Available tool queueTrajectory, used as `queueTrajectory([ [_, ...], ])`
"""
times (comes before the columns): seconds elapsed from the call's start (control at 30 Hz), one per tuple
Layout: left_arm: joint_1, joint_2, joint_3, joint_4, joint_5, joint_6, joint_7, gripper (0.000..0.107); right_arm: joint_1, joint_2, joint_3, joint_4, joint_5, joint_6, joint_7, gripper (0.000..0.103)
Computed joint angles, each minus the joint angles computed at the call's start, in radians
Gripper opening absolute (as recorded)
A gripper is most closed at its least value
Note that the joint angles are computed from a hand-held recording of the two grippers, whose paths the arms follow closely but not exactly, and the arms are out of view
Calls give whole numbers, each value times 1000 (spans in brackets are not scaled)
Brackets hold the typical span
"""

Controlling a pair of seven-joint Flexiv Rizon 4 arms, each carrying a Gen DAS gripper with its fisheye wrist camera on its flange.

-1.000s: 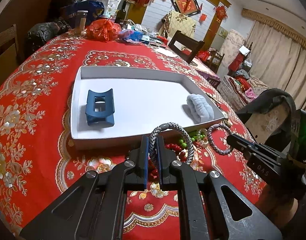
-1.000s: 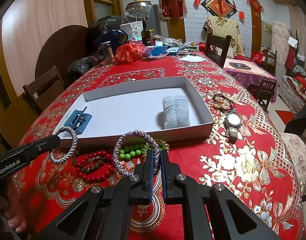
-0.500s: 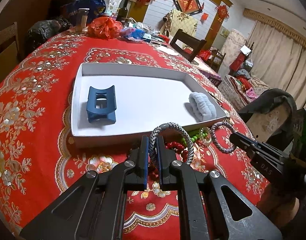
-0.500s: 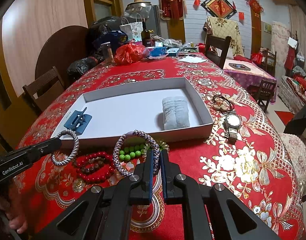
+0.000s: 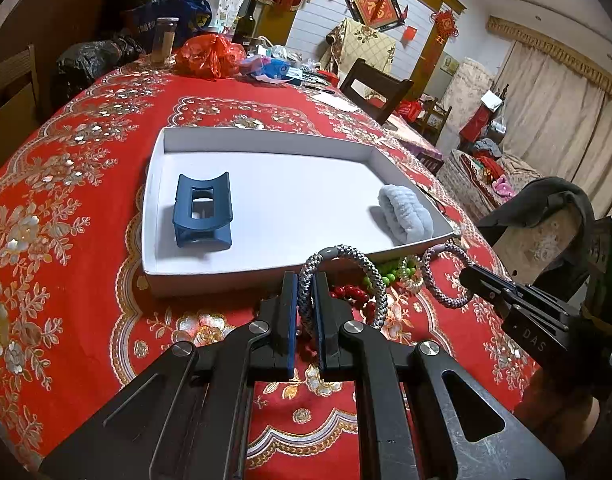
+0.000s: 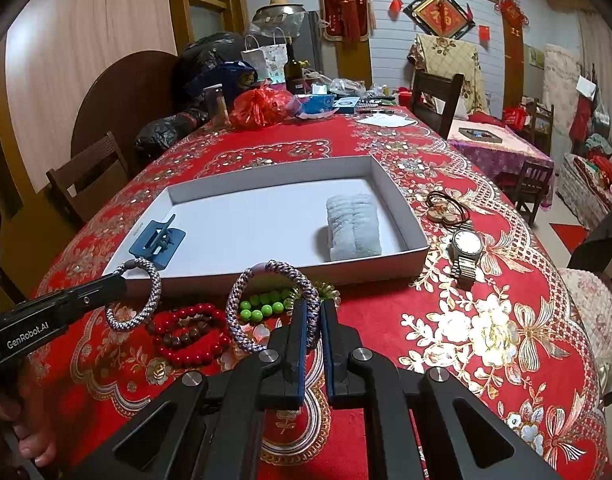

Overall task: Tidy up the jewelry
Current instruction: 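Hold the rope bracelet in the left tool while the right tool holds the beaded bracelet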

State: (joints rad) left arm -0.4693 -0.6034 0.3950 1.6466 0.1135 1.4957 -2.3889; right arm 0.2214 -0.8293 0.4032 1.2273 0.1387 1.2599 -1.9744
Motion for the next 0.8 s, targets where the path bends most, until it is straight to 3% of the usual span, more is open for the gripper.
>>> queueTrajectory([
  [0.8, 12, 3, -2, -9, 24, -13, -19, 6, 1, -2, 1, -3, 3, 4, -3, 6],
])
